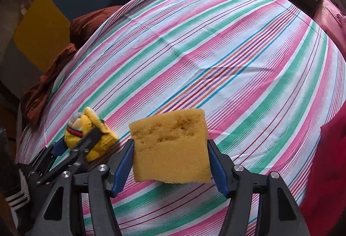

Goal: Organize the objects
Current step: 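Lift and carry the toy and sponge with both tools toward the gold tray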

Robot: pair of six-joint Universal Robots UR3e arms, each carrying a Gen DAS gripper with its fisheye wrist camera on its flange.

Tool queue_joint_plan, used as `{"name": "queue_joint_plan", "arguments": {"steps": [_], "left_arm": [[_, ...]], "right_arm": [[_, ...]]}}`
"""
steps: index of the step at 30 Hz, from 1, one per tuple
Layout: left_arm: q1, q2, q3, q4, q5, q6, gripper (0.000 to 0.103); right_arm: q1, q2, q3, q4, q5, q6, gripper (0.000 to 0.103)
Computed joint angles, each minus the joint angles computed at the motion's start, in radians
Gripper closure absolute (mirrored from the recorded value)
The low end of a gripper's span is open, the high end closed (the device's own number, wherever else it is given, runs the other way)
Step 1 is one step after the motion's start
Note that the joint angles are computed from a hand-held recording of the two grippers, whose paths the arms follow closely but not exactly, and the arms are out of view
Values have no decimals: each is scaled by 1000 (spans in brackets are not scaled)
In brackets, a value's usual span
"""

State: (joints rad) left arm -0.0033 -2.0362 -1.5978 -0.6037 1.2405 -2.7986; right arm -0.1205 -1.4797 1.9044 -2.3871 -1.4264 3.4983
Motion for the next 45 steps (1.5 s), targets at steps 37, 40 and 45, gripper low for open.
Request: {"name": "queue_joint_plan", "arguments": {"steps": [37,40,45], "left_arm": [[775,1205,-943,-447,-269,566,61],[780,1201,-942,-454,-274,565,61],[779,1177,-946,-434,-280,551,61]], "right_arm": [[110,113,-122,16,165,-264,37],[116,120,-131,24,161,-265,37],[126,125,-137,31,147,-265,37]]}}
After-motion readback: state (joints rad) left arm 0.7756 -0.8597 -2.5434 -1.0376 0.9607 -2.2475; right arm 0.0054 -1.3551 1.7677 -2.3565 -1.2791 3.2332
